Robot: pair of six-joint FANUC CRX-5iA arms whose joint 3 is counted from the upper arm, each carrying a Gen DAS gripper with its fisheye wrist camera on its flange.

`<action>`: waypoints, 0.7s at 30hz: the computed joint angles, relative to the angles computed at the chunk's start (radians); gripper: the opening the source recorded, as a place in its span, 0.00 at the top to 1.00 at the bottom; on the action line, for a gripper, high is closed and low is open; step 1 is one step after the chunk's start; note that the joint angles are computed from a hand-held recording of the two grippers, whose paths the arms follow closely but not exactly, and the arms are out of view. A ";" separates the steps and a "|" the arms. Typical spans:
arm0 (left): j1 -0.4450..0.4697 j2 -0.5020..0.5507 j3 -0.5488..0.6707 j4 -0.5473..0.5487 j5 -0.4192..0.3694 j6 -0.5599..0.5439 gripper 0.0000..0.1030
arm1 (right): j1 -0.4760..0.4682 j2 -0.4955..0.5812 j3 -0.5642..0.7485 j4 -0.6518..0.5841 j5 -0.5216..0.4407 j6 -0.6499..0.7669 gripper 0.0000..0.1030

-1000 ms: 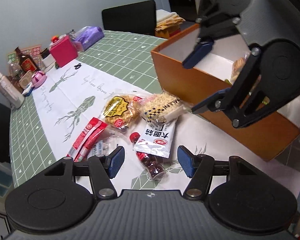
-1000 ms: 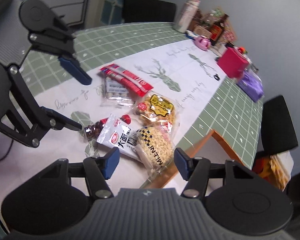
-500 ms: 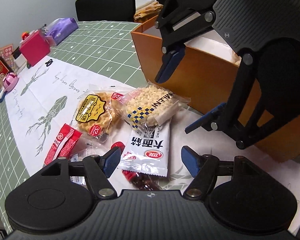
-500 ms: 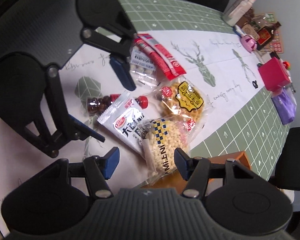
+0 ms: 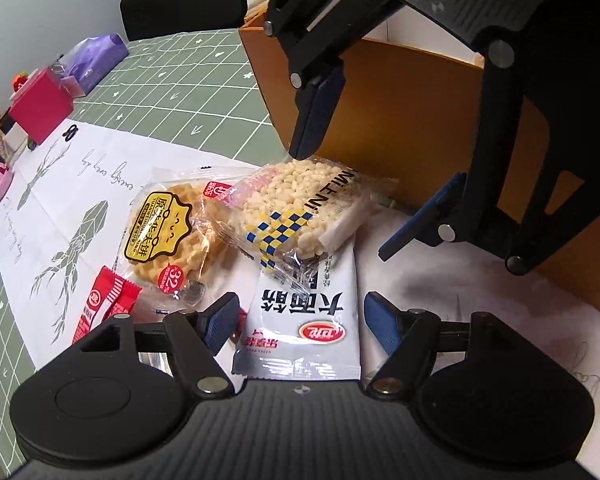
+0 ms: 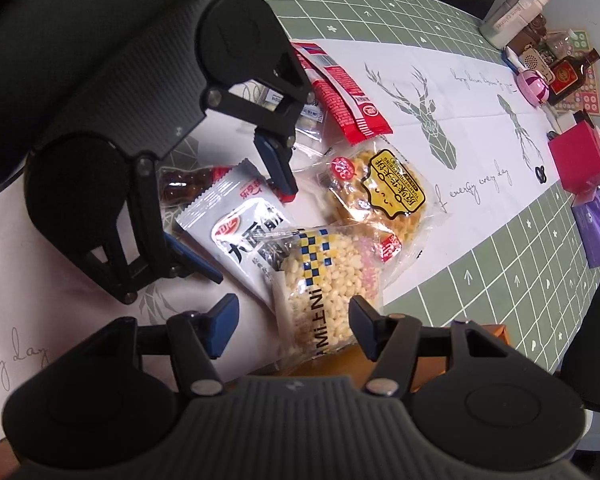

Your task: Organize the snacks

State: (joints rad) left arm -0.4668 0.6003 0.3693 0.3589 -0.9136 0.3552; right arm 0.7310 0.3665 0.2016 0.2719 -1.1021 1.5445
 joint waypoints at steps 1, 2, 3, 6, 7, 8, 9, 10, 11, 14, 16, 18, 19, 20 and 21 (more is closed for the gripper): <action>-0.002 -0.002 -0.008 -0.001 0.013 -0.004 0.19 | -0.001 0.001 0.001 -0.002 0.000 0.001 0.42; -0.005 -0.004 -0.011 -0.013 0.024 0.001 0.20 | -0.002 0.002 0.001 -0.004 0.000 0.004 0.42; -0.007 -0.003 -0.010 -0.023 0.028 0.008 0.22 | -0.003 0.003 0.002 -0.007 -0.001 0.008 0.42; -0.001 -0.005 -0.018 -0.004 0.024 0.030 0.31 | -0.006 0.005 0.002 -0.013 -0.001 0.013 0.42; 0.000 -0.006 -0.018 -0.004 0.020 0.049 0.36 | -0.007 0.008 0.005 -0.016 -0.002 0.014 0.42; 0.001 -0.009 -0.018 -0.013 0.021 0.073 0.38 | -0.008 0.010 0.007 -0.016 -0.004 0.014 0.42; 0.002 -0.014 -0.018 -0.027 0.024 0.097 0.39 | -0.007 0.013 0.009 -0.014 -0.006 0.012 0.42; 0.003 -0.018 -0.017 -0.043 0.025 0.122 0.41 | -0.006 0.017 0.011 -0.010 -0.009 0.010 0.42; 0.004 -0.020 -0.013 -0.058 0.022 0.144 0.42 | -0.005 0.021 0.013 -0.005 -0.011 0.008 0.42; 0.015 -0.023 0.009 -0.087 -0.014 0.226 0.43 | -0.002 0.039 0.035 0.005 -0.034 -0.003 0.41; 0.024 -0.027 0.020 -0.099 -0.035 0.286 0.43 | -0.001 0.059 0.057 0.018 -0.058 -0.021 0.38; 0.032 -0.035 0.020 -0.099 -0.047 0.327 0.43 | -0.002 0.082 0.088 0.020 -0.084 -0.039 0.35; 0.035 -0.039 0.020 -0.103 -0.051 0.352 0.43 | -0.004 0.099 0.111 0.017 -0.103 -0.045 0.32; 0.037 -0.044 0.019 -0.108 -0.053 0.373 0.43 | -0.006 0.117 0.135 0.016 -0.124 -0.054 0.30; 0.039 -0.050 0.018 -0.115 -0.054 0.394 0.43 | -0.005 0.132 0.152 0.019 -0.139 -0.062 0.27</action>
State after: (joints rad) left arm -0.4281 0.5507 0.3869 0.2443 -0.9681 0.7496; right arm 0.7257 0.4981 0.3540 0.2908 -1.2415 1.4823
